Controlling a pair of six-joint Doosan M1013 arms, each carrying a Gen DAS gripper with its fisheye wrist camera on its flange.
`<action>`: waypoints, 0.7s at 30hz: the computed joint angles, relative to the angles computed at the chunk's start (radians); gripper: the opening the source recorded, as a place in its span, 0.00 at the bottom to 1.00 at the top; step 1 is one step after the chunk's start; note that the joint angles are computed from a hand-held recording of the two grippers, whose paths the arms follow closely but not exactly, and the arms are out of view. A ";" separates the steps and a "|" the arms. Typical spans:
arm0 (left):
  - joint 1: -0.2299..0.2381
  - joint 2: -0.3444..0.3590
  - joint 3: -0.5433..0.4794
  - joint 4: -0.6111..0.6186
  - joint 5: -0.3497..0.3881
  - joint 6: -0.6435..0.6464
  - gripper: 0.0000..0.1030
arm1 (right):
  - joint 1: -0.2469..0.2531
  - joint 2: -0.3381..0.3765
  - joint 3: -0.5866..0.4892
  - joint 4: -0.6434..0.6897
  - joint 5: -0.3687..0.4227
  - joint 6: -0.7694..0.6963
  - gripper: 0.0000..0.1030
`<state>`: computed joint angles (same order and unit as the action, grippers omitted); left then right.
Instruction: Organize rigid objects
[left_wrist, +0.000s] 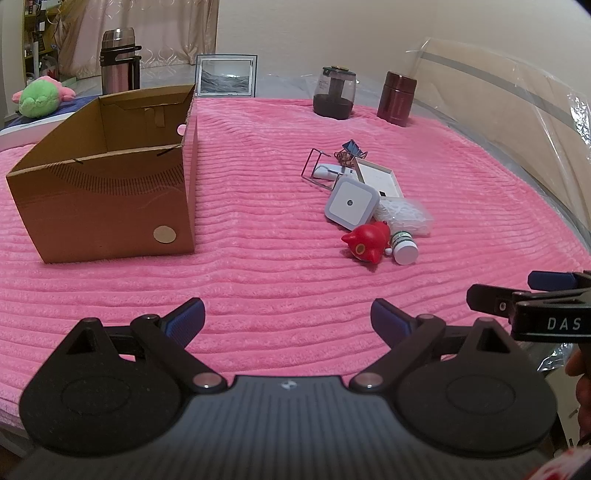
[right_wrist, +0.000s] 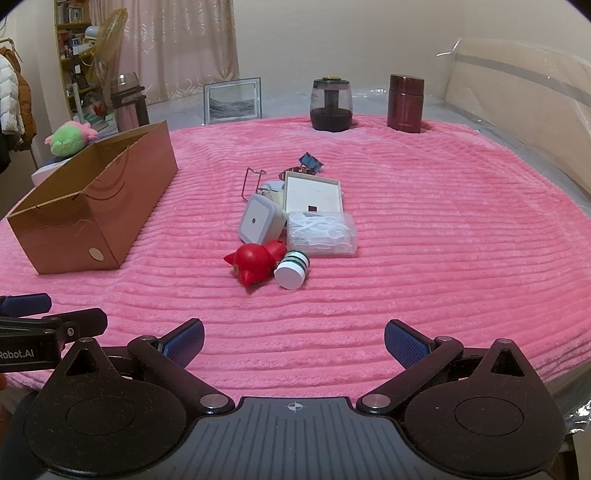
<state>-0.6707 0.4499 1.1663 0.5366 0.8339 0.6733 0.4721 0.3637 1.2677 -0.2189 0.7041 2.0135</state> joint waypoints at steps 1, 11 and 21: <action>0.000 0.000 0.000 0.002 0.001 0.000 0.92 | 0.001 0.000 -0.001 0.000 0.001 0.001 0.98; 0.000 0.000 0.001 0.001 -0.001 0.000 0.92 | -0.002 0.001 -0.001 0.003 -0.001 -0.003 0.98; 0.003 0.005 -0.004 0.002 0.000 0.004 0.92 | -0.008 0.002 0.001 0.010 -0.004 -0.007 0.98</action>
